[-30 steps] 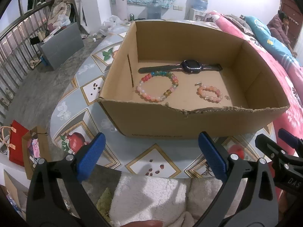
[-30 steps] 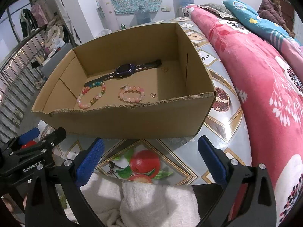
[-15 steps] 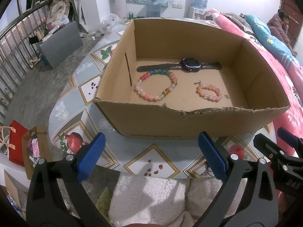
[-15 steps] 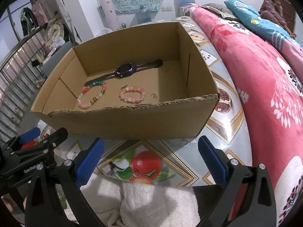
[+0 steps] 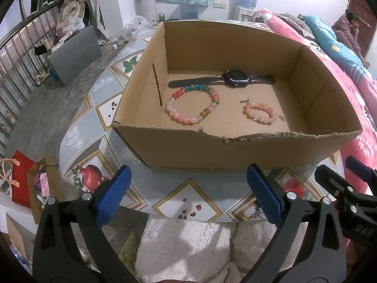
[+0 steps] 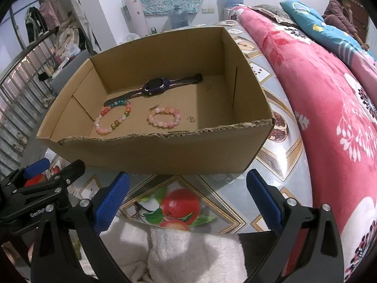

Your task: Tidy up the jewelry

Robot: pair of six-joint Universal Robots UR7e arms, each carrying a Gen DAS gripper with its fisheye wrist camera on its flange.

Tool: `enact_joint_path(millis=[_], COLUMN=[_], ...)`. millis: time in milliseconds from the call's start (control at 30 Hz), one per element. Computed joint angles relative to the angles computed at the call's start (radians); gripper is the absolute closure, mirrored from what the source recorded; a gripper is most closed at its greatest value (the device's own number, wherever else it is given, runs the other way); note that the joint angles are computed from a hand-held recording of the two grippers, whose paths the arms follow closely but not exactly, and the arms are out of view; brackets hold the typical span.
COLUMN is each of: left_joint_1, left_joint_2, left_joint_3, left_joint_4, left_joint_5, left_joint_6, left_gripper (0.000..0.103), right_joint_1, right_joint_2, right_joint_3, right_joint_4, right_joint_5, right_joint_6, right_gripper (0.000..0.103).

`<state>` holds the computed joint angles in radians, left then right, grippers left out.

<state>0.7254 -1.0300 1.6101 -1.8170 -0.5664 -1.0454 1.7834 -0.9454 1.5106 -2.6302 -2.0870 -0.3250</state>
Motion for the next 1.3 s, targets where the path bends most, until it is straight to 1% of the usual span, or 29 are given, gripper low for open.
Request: enact_joint_path(millis=[767,1300], left_joint_1=[0.005,0.006], left_joint_2=[-0.001,-0.002], left_joint_3=[0.001,0.001], left_joint_4=[-0.003,-0.005], left_joint_5=[-0.010,-0.013], left_joint_6=[0.007,0.010], left_gripper=[0.008,0.008], right_joint_1=[-0.001,-0.003], right_joint_2=[0.001,0.003], right_joint_3=[-0.003,-0.002], right_joint_4=[0.005,0.006], right_joint_5=[-0.001,-0.004], right_joint_6=[-0.003,0.009], right_gripper=[0.006,0.006])
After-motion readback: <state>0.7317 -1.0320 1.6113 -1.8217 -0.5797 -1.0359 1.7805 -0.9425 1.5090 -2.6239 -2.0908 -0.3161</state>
